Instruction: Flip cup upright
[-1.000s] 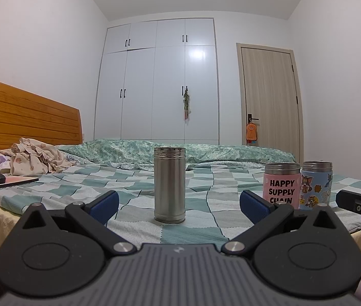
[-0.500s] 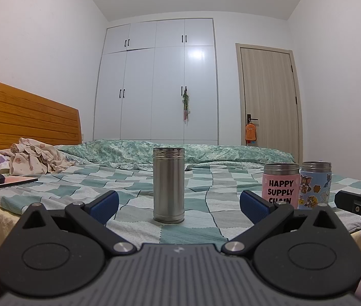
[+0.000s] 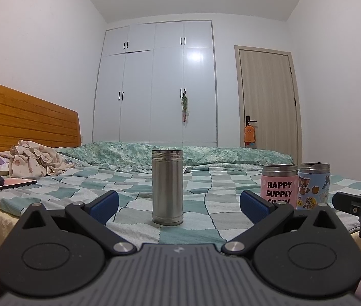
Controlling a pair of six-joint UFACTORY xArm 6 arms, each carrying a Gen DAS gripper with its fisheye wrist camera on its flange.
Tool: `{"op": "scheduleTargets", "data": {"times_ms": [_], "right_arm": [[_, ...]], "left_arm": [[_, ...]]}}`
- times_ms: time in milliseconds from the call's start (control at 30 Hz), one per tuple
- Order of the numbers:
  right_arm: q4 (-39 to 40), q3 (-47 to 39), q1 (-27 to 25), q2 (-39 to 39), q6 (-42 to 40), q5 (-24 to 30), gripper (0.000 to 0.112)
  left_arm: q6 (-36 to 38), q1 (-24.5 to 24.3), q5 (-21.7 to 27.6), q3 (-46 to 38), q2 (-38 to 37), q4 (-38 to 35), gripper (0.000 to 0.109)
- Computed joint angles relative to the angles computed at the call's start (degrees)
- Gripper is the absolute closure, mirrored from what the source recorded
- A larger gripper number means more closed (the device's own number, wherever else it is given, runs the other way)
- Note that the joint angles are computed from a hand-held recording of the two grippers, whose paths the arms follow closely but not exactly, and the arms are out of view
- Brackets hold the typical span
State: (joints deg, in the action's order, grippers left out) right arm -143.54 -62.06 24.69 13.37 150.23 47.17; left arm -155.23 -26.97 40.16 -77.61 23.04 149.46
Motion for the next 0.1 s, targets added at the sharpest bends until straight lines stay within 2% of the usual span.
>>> {"op": "scheduleTargets", "data": {"times_ms": [100], "right_arm": [[0.0, 0.0, 0.0, 0.0, 0.0, 0.0, 0.01]], "left_arm": [[0.2, 0.0, 0.0, 0.0, 0.0, -0.3, 0.006]]}}
